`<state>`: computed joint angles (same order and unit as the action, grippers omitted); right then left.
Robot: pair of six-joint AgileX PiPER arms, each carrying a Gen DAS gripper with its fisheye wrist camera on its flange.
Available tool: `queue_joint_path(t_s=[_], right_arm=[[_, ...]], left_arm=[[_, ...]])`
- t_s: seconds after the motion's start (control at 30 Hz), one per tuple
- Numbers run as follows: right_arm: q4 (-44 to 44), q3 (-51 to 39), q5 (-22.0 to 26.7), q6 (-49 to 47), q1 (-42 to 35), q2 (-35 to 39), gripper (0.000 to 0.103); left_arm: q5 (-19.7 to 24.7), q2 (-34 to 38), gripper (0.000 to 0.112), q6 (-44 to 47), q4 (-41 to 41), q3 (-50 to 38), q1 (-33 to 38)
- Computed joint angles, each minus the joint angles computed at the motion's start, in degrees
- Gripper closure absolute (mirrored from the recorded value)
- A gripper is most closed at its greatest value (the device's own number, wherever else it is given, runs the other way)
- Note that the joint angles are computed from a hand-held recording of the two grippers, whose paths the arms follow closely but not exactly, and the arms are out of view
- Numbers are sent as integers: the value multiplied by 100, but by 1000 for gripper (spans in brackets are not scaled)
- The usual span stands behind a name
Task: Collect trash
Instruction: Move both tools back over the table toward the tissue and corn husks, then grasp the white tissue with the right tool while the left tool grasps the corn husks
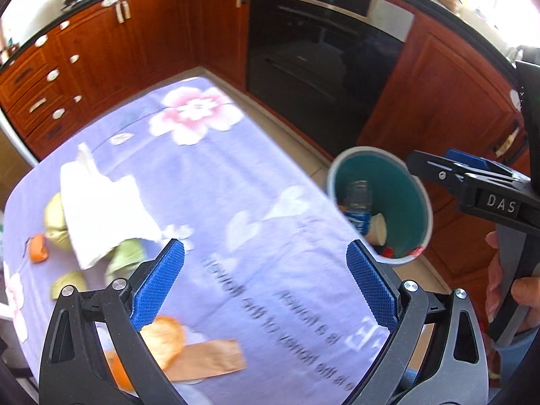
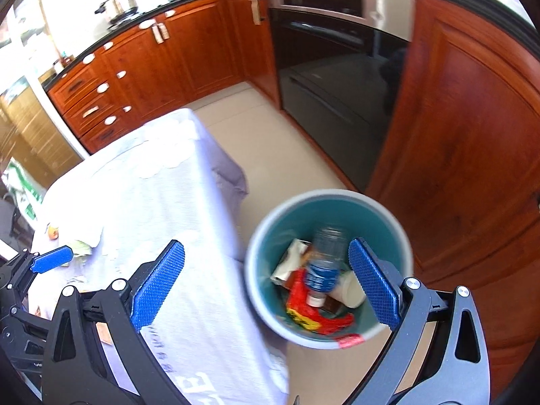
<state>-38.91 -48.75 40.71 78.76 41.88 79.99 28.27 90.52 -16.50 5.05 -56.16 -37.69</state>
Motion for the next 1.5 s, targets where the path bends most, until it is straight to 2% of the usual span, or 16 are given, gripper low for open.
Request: queue_joint_path(t_s=[0.23, 0.33, 0.5, 0.73, 0.9, 0.93, 1.03, 1.1, 1.17, 1.3, 1.5], right_arm=[[389, -1649, -12, -672, 469, 1462, 9], [865, -2537, -63, -1333, 540, 2181, 9], [1628, -4174, 149, -2357, 654, 3417, 9], [2532, -6404, 759, -3484, 648, 4927, 9], [3121, -7307, 925, -4073, 534, 5574, 10], [3205, -7394, 906, -4165, 516, 5653, 13], [3468, -7747, 1051, -4456, 471, 5920, 38], [3573, -7933, 1174, -4546, 467, 6067, 68], [3507, -8009, 1228, -4548, 494, 6123, 86], [3421, -7403, 809, -4410, 503, 5724, 89], [3370, -6622, 440, -4320, 419, 5153, 89]], left_arm=[[-28, -608, 15, 1497, -806, 651, 1576], [-15, -597, 15, 2354, -1352, 740, 2350], [31, -340, 15, 3597, -2022, 683, 3392], [63, 247, 15, 4662, -2670, 367, 4175], [43, 599, 15, 4836, -2804, 135, 4318], [40, 651, 15, 4860, -2832, 93, 4329], [17, 751, 15, 4977, -2955, 25, 4369], [37, 830, 15, 5040, -3018, -51, 4385], [29, 897, 15, 5055, -3065, -102, 4368], [0, 976, 15, 4969, -3078, -172, 4257], [-54, 1078, 15, 4641, -2816, -313, 4003]])
